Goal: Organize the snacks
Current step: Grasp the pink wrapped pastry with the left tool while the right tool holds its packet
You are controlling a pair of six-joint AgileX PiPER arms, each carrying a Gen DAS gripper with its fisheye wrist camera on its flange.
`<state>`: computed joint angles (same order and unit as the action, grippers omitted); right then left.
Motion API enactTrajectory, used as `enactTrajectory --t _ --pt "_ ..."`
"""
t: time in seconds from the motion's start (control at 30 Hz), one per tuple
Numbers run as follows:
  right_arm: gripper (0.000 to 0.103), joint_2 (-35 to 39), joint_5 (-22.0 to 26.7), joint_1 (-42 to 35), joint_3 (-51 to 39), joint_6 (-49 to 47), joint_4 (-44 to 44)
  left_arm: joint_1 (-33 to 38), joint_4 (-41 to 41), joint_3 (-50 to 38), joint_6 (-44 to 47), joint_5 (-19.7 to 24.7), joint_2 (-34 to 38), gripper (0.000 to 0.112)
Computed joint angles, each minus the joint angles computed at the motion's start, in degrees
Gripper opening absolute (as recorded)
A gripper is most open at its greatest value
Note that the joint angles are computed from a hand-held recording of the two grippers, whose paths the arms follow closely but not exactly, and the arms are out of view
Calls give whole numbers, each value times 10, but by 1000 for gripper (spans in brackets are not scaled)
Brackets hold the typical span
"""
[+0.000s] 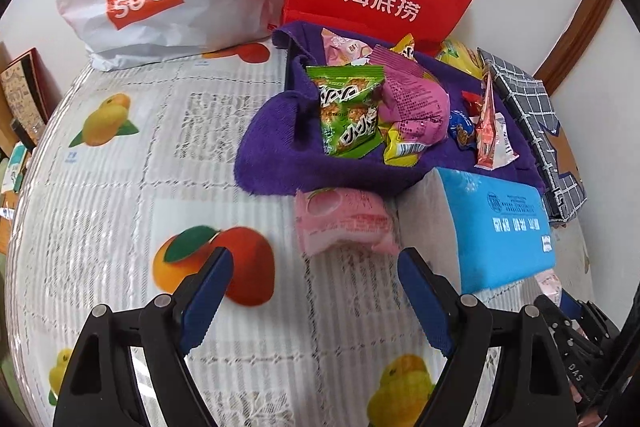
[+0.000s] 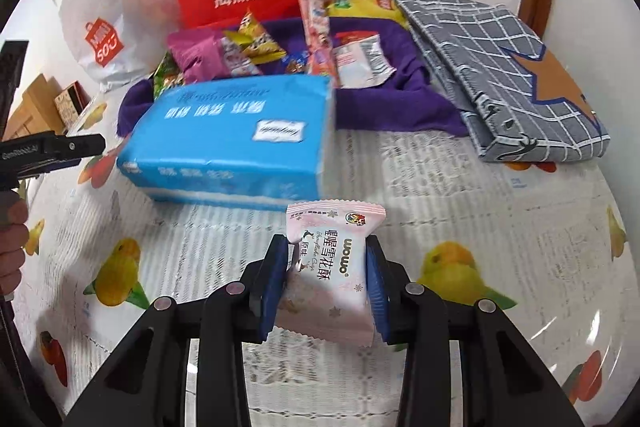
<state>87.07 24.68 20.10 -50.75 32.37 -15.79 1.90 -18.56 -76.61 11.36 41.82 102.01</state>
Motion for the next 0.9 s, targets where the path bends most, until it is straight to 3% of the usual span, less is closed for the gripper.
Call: enactTrajectory --t 0.37,0.63,0.9 --pt "38 -1 -10 -47 -3 -69 53 -16 8 -86 -1 37 70 83" --pt "38 7 -6 -56 -7 -65 37 -18 8 -118 1 48 106 83" --pt "38 17 -5 -63 -14 -73 46 -40 49 -116 -16 28 115 82"
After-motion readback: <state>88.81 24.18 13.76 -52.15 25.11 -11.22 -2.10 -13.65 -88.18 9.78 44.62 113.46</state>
